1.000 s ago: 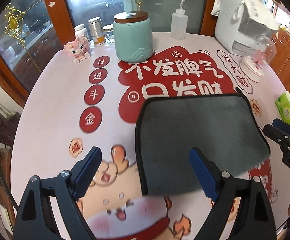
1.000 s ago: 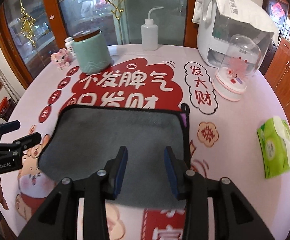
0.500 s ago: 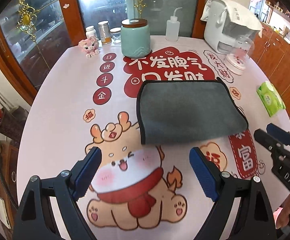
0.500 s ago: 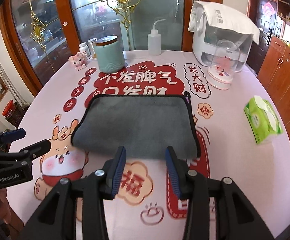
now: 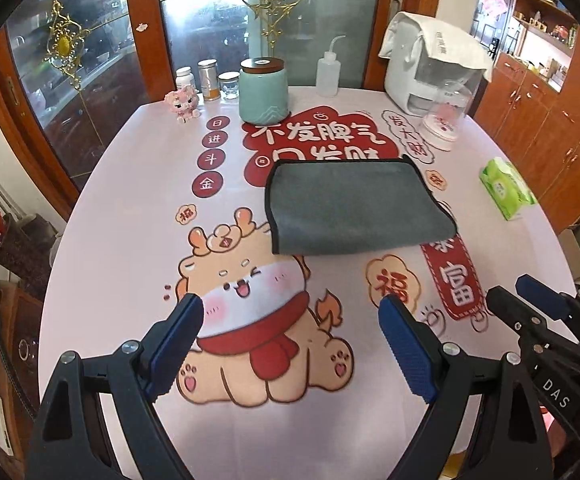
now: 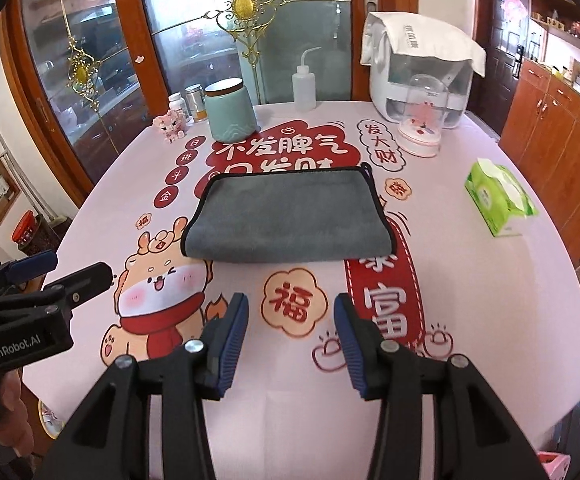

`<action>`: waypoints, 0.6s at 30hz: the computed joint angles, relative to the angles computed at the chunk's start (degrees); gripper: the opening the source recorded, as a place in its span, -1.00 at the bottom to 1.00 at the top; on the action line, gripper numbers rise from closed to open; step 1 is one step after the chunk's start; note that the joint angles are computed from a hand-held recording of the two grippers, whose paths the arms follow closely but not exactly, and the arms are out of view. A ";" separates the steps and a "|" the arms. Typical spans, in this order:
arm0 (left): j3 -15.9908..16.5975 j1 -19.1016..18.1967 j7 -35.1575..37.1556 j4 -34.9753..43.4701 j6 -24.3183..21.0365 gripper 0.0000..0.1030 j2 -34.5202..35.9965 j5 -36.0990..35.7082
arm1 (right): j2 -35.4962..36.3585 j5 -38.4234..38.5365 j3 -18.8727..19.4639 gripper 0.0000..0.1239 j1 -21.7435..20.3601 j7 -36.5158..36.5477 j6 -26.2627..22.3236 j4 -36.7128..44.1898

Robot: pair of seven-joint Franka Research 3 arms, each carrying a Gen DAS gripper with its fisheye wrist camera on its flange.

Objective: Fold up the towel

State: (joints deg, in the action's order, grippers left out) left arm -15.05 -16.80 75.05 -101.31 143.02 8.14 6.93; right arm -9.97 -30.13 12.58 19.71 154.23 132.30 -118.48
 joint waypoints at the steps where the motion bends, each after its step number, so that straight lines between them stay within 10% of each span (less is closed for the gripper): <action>1: -0.11 0.09 0.39 -0.82 0.13 0.72 -0.78 -0.38 | -0.40 0.10 0.22 -0.27 0.14 0.40 -0.71 -0.05; 18: -0.39 -1.47 -3.90 -7.98 -1.87 0.72 -10.80 -1.01 | -9.05 2.32 4.00 -0.09 0.67 0.03 -8.14 -2.01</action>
